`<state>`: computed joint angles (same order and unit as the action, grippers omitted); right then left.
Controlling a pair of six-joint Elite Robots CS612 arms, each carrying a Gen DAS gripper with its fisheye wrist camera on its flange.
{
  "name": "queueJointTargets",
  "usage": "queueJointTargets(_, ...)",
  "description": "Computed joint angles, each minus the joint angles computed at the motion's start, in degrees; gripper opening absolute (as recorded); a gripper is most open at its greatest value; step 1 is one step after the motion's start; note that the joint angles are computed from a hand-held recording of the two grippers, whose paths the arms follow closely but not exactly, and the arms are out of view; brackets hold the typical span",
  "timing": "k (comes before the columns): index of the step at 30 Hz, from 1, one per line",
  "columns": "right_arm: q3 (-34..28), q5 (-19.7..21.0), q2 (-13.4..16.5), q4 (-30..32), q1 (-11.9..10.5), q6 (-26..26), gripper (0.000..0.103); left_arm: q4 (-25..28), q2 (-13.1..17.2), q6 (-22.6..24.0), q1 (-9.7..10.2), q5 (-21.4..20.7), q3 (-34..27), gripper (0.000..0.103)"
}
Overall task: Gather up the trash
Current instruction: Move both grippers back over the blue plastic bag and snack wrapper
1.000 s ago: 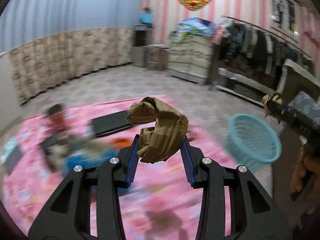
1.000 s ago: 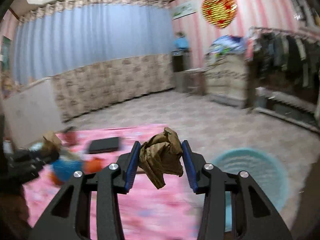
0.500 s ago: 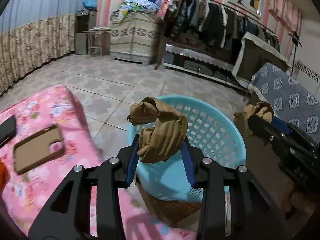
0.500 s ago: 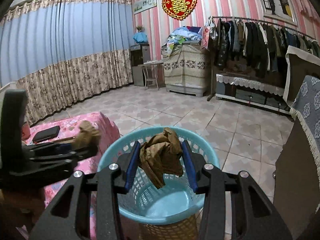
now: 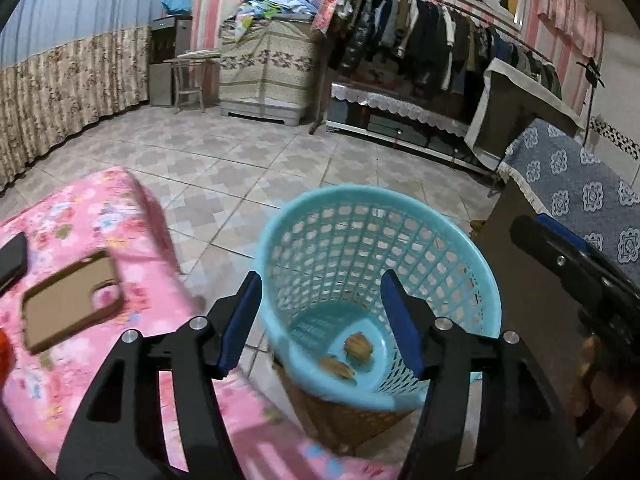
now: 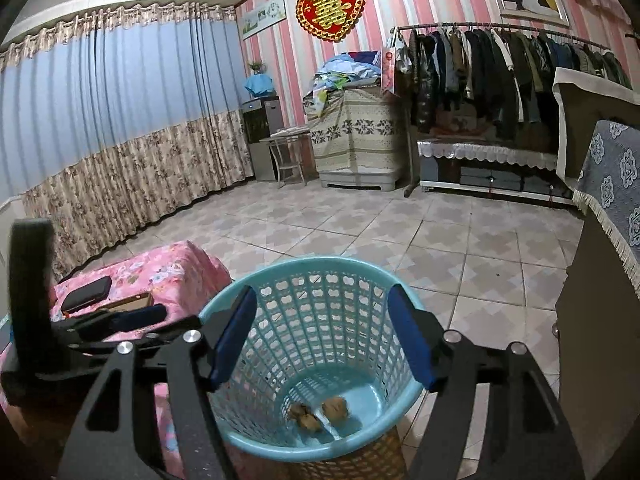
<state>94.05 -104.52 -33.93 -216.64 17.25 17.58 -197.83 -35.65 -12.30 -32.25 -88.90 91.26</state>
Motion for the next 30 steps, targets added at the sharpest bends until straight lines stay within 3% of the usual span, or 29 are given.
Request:
queueJointTargets(3, -0.2, 0.0, -0.5, 0.4, 0.9, -0.3, 0.067, -2.2, -2.4, 0.4, 0.93, 2.3, 3.8, 0.061)
queueJointTargets(7, -2.1, -0.8, -1.5, 3.3, 3.1, -3.7, 0.067, -5.3, -6.5, -1.8, 3.60, 5.6, 10.2, 0.065)
queueJointTargets(9, -4.5, -1.0, -1.9, 5.9, 4.8, -4.8, 0.072, -8.2, -8.5, -2.4, 5.09, 9.2, 13.7, 0.074)
queueJointTargets(12, -8.0, -0.7, -1.6, 7.8, 7.1, -3.9, 0.079, -12.9, -10.9, -2.6, 7.49, 14.7, 18.3, 0.079)
queueJointTargets(18, -19.8, 7.5, 2.3, 17.0, 11.3, -5.7, 0.085, -17.4, -13.2, -2.2, 12.49, 25.1, 24.1, 0.083)
queueJointTargets(21, -24.9, 10.3, 5.7, 18.7, 13.0, -7.9, 0.085, -19.9, -12.6, -5.6, 15.32, 25.5, 25.9, 0.084)
queueJointTargets(23, -27.0, 12.1, 7.8, 19.4, 13.9, -7.5, 0.085, -17.5, -12.4, -8.7, 16.95, 24.2, 26.2, 0.084)
queueJointTargets(24, -27.6, 12.5, 8.2, 21.4, 14.3, -7.0, 0.085, -16.7, -12.3, -9.0, 17.27, 24.5, 26.1, 0.084)
queueJointTargets(27, -29.2, 19.2, 9.4, 23.5, 14.7, -6.5, 0.085, -13.7, -12.5, -9.3, 17.34, 26.5, 25.4, 0.084)
queueJointTargets(30, -29.5, 15.2, 10.0, 23.9, 15.9, -10.0, 0.085, -13.7, -12.5, -9.3, 17.13, 26.3, 24.9, 0.084)
